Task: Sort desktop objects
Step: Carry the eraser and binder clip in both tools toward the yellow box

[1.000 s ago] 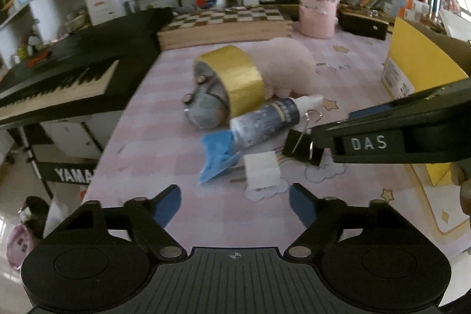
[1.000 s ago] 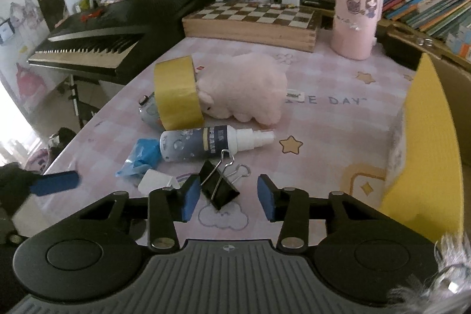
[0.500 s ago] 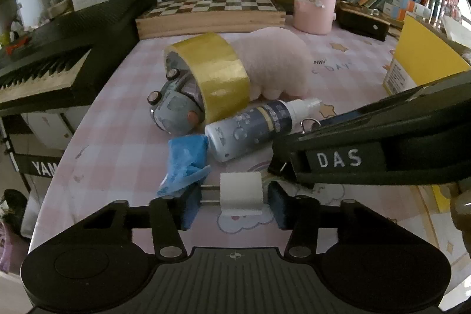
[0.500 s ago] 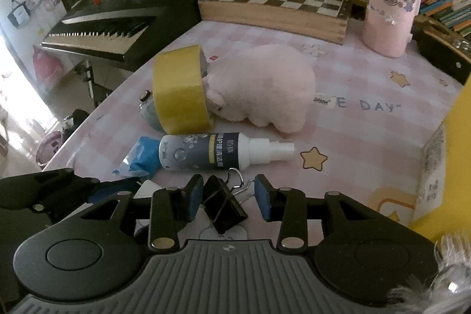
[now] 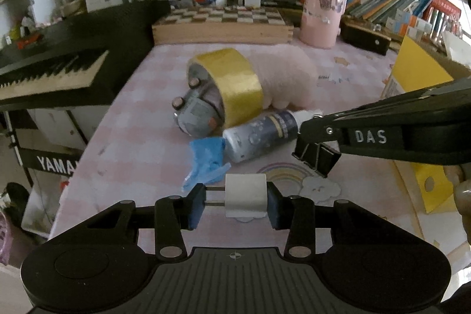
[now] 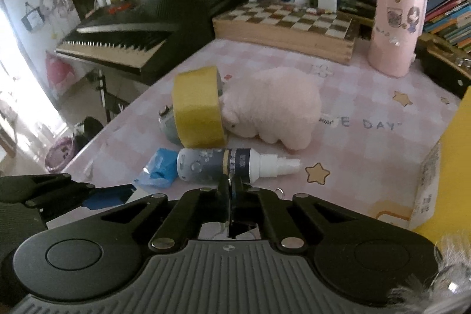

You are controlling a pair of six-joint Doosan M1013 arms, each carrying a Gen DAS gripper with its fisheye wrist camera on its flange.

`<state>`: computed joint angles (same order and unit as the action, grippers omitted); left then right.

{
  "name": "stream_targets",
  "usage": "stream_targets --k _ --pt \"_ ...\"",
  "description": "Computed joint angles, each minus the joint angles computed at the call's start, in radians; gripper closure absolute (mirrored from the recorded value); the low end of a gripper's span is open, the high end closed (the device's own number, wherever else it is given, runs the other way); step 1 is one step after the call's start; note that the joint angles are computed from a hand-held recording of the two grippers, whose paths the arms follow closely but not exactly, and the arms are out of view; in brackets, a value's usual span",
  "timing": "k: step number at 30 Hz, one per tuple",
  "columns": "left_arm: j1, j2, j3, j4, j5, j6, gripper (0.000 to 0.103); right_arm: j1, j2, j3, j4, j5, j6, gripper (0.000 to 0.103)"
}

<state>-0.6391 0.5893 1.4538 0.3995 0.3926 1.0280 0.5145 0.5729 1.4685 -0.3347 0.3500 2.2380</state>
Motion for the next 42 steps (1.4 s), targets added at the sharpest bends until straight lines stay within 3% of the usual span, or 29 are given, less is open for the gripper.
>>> stream_targets --k 6,14,22,31,37,42 --pt "0.001 -0.033 0.039 0.046 -0.047 -0.035 0.062 0.019 -0.029 0.026 -0.164 -0.009 0.191 0.101" --pt "0.003 -0.088 0.103 -0.026 -0.117 0.086 0.062 0.060 -0.077 0.079 -0.348 0.000 0.424 0.101" --pt "0.000 -0.143 0.181 -0.121 -0.180 0.212 0.062 0.116 -0.124 0.141 -0.541 0.071 0.675 0.101" --pt "-0.003 -0.212 0.281 -0.254 -0.224 0.357 0.062 0.190 -0.159 0.200 -0.602 0.159 0.825 0.101" --pt "-0.013 -0.256 0.343 -0.426 -0.244 0.559 0.062 0.247 -0.179 0.235 -0.651 0.217 0.948 0.101" --pt "-0.019 -0.283 0.380 -0.653 -0.262 0.820 0.062 0.289 -0.192 0.257 -0.673 0.279 1.040 0.101"
